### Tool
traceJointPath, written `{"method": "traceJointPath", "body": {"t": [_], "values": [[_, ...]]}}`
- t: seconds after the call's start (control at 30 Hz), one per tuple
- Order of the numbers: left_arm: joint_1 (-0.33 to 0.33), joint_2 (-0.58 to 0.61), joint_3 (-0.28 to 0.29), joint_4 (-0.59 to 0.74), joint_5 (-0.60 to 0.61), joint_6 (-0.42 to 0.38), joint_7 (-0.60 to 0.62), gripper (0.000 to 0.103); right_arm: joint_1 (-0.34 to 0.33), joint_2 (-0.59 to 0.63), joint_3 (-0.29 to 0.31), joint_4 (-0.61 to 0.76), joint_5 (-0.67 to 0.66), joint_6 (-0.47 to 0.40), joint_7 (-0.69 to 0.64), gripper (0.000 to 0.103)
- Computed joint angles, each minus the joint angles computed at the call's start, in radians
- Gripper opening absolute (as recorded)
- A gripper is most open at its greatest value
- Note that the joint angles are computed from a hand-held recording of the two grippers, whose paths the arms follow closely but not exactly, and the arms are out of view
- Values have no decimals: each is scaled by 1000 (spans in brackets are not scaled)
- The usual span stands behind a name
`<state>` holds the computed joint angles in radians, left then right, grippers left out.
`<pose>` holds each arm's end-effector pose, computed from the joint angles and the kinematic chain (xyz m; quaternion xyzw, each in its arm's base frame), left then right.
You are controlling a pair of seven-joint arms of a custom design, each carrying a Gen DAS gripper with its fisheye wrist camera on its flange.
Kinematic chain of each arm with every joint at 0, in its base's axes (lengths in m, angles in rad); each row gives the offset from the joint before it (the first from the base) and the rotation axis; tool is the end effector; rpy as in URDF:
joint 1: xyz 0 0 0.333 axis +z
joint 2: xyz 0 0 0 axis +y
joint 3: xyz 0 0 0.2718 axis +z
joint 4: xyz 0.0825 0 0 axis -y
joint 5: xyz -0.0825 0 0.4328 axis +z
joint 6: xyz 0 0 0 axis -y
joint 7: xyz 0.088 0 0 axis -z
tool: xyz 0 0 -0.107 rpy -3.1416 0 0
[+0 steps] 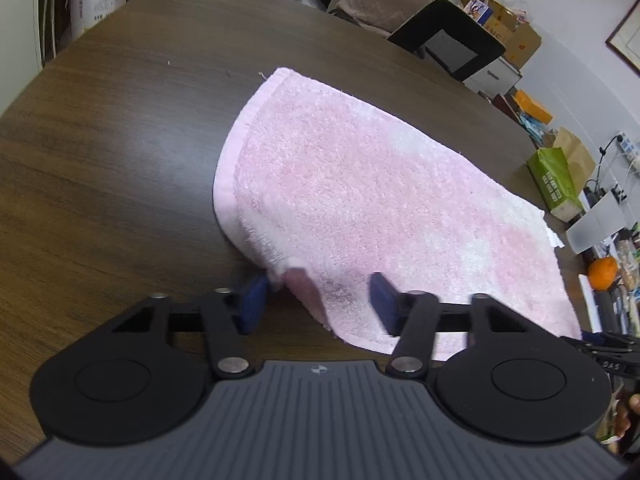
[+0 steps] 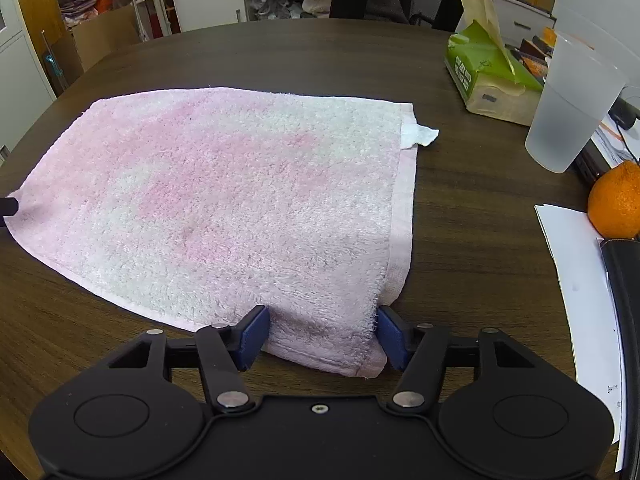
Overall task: Fold towel
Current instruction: 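Close the left gripper on the towel edge while the right gripper grips beside it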
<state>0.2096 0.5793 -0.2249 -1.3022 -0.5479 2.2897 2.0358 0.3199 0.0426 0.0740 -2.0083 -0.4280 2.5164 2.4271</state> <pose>0.7784 0.0137 0.4113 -0.6156 0.7057 -0.3505 0.0130 0.5918 0.2496 0.4176 -0.6183 0.7358 -0.1932 0.1974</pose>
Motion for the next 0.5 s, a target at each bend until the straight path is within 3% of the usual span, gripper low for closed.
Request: {"method": "traceJointPath", "body": {"t": [0.03, 0.13, 0.2, 0.33, 0.5], "values": [[0, 7, 1, 11, 0, -11, -8, 36, 0, -1, 0, -1, 2, 6, 0, 38], [1, 13, 1, 16, 1, -11, -13, 32, -3, -3, -1, -5, 21, 18, -8, 35], [1, 25, 2, 32, 3, -23, -26, 20, -7, -9, -3, -15, 32, 32, -11, 31], [0, 42, 2, 54, 9, -32, -56, 14, -16, -22, -6, -38, 33, 62, 4, 11], [2, 63, -3, 77, 9, -31, -91, 11, -22, -24, -4, -51, 34, 91, 8, 9]]}}
